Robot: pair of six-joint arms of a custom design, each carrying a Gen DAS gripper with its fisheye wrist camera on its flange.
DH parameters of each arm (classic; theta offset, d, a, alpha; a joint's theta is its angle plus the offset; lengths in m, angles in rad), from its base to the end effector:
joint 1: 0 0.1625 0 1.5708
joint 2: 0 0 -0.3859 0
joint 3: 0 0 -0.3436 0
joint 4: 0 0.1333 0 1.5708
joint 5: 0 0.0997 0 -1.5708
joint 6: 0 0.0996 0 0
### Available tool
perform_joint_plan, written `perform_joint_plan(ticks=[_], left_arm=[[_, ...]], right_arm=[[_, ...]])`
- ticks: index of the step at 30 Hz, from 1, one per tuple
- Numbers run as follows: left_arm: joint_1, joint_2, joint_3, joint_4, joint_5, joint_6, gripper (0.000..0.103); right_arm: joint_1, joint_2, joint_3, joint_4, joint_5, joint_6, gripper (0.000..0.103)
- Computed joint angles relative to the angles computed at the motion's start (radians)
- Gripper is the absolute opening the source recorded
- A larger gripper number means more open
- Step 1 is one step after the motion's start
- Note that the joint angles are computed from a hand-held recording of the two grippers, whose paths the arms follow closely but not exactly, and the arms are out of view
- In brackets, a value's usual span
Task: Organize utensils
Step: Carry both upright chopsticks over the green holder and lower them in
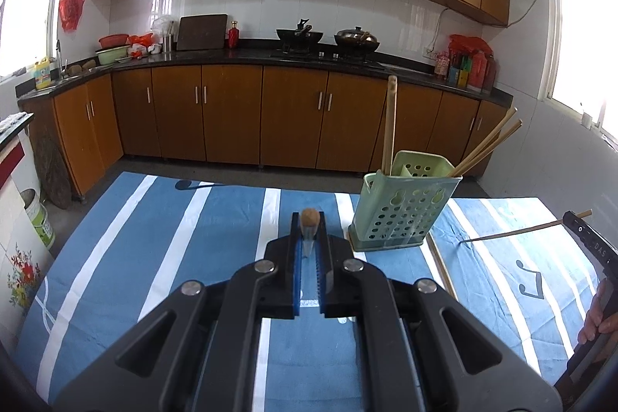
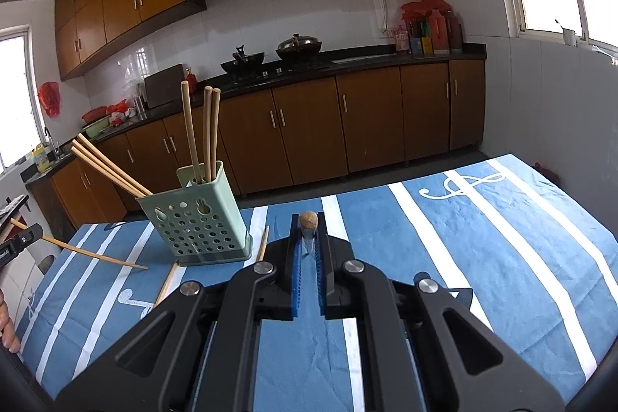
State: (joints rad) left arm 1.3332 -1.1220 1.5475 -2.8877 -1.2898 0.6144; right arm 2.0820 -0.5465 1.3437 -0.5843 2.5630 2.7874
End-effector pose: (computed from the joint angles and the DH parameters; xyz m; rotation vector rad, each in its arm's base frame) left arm 0.0111 -0.6380 0.3858 0.8764 2.3389 -1.1035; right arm 0.3380 -0.5006 0.0083 0.0409 -1.9568 1.5190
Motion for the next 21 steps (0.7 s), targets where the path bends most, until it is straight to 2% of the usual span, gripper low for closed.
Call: perform_joint_plan(ticks=[5,10,15,21], left_arm=[[-0.023,-0.012,-0.015,0.016,-0.022,0.022,0.007],[-0.044,-0.035,-0.028,0.058,-0.059,0.015,0.007],[-0.076,-0.05,-0.031,0.087,-0.095,0.007,0.007],[-0.132,-0.03,-0.067,0.063,-0.14,-0.024,0.007]], right_arm=[[0.011,-0.013,-0.02,-0.001,-0.016,-0.046,0.007],[0.027,-0.031,-0.037,0.022,-0.061,-0.045,0.007],[0.048,-0.036,-0.088,0.071,-0.149,-0.027,0.007],[0.075,-0.024,-0.144,0.004,-0.253,-0.108,0.007]])
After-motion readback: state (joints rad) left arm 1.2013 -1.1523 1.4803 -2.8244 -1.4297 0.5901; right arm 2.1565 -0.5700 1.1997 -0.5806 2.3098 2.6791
